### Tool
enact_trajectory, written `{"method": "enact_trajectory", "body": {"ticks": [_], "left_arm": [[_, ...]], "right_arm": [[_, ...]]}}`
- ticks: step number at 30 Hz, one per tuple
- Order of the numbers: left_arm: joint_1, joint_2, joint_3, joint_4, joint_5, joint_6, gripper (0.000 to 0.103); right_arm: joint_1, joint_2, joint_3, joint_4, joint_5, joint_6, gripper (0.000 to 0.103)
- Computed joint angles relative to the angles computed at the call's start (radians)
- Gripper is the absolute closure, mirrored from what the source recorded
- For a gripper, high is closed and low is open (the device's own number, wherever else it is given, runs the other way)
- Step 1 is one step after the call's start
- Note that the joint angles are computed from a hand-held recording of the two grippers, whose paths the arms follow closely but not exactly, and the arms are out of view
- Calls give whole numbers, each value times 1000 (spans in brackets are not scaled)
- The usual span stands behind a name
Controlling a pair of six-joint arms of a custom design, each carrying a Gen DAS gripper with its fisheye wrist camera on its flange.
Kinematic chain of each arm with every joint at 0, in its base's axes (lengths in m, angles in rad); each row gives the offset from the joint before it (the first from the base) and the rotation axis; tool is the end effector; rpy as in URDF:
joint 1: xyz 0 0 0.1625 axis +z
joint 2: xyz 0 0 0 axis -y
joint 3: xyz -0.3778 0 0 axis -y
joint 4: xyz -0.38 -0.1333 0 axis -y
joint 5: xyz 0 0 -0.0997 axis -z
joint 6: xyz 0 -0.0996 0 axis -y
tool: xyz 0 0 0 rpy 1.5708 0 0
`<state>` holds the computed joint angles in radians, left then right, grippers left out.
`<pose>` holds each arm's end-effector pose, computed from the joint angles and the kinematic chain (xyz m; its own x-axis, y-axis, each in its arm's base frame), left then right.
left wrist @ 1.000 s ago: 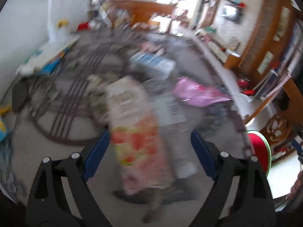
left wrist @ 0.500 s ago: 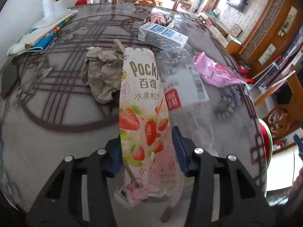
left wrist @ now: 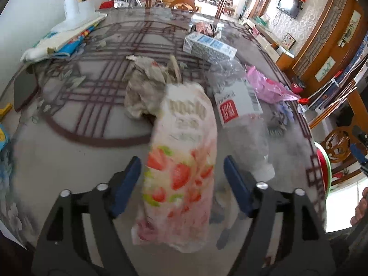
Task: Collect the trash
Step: 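Grasp the crumpled newspaper with the right gripper while the left holds the Pocky bag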
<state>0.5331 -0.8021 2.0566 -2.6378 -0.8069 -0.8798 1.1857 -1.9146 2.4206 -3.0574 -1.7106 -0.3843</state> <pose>-0.2981 -0.4107 -0.0163 -0.8152 0.0534 -0.5768 0.3420 0.8480 -0.4049 -0.0180 -0.3622 0.3620 -0.8888 0.2510 0.3834 -0.1340 0.6578 -0.7412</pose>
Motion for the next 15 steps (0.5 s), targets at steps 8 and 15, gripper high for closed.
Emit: {"method": "enact_trajectory", "body": {"ticks": [8,15], "left_arm": [[24,-23,40,-42,-63,57,73],[5,-108,141,-59,-89,63,74]], "right_arm": [[232,255,-50,-101,-140,-55,24],[322,400,-75,-100,-222,-147,24]]}}
